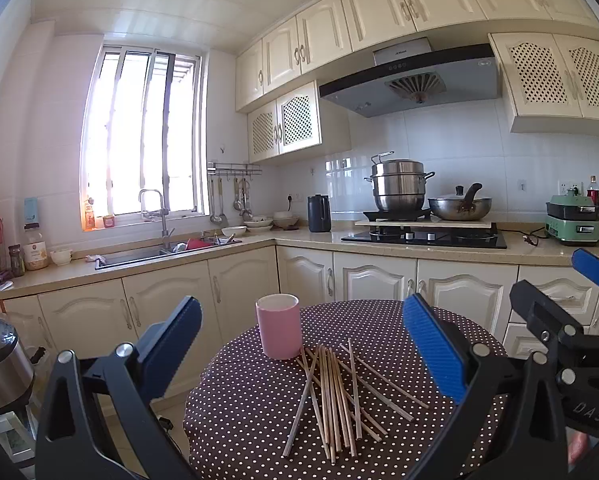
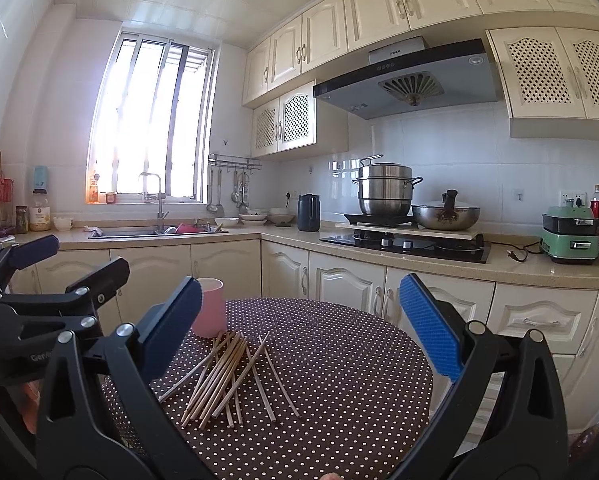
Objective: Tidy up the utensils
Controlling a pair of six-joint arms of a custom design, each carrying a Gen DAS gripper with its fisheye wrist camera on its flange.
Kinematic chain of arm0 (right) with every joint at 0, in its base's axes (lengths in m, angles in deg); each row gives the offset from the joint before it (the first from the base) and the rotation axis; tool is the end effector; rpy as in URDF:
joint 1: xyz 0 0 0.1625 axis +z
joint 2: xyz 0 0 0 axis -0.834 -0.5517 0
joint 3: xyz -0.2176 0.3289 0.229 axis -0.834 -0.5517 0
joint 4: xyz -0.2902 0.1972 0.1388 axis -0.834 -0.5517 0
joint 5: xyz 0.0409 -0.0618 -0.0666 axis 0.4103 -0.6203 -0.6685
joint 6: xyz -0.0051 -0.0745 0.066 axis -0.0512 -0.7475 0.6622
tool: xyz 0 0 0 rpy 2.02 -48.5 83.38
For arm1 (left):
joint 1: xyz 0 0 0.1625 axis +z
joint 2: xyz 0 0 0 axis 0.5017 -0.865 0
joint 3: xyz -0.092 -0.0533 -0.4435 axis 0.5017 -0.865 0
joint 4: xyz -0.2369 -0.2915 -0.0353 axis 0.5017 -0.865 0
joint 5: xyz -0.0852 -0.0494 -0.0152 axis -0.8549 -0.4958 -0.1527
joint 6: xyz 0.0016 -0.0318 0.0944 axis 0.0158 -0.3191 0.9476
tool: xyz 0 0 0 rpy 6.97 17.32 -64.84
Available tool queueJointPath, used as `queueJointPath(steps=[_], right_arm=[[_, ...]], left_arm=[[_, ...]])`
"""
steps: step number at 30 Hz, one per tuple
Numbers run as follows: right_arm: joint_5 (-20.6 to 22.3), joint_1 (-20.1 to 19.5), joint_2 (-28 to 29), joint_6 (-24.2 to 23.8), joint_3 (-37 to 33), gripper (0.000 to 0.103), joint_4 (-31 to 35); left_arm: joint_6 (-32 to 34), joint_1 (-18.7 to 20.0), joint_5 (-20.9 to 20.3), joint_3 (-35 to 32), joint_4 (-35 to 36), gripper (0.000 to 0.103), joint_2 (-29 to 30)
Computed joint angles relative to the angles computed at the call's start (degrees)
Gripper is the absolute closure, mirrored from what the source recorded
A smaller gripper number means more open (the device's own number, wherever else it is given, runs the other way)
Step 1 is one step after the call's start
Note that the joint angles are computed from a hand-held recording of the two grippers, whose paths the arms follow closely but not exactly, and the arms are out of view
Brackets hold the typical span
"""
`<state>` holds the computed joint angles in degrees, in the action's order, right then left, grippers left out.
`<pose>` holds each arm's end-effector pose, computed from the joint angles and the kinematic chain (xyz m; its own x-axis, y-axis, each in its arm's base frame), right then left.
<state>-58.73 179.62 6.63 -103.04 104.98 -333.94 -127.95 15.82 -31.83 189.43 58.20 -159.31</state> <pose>0.3529 -0.3931 0.0822 -0.7093 -0.0761 0.7008 -0.7045 0.0441 -0.7083 -0.1267 -0.4295 0.3011 -0.6447 0.0127 -0.7643 0.7604 0.1125 -0.6396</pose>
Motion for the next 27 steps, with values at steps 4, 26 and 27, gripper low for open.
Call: queueJointPath(steps=[4,26,27], right_arm=[[0.3,-0.6,-0.3,0.8,-0.3,0.006,2.5],[1.8,-6.3,-2.7,6.8,-6.9,0.006,27.4],[1.8,-6.7,-2.9,7.3,-7.4,0.006,29.3]], left_arm=[[-0.3,1.0,0.2,-1.3,1.0,0.004,1.0],[-18.2,14.1,11.9,-28.8,40.5,0.004,16.1],[-19.0,14.9,11.4,-31.2,43.2,0.004,17.8]])
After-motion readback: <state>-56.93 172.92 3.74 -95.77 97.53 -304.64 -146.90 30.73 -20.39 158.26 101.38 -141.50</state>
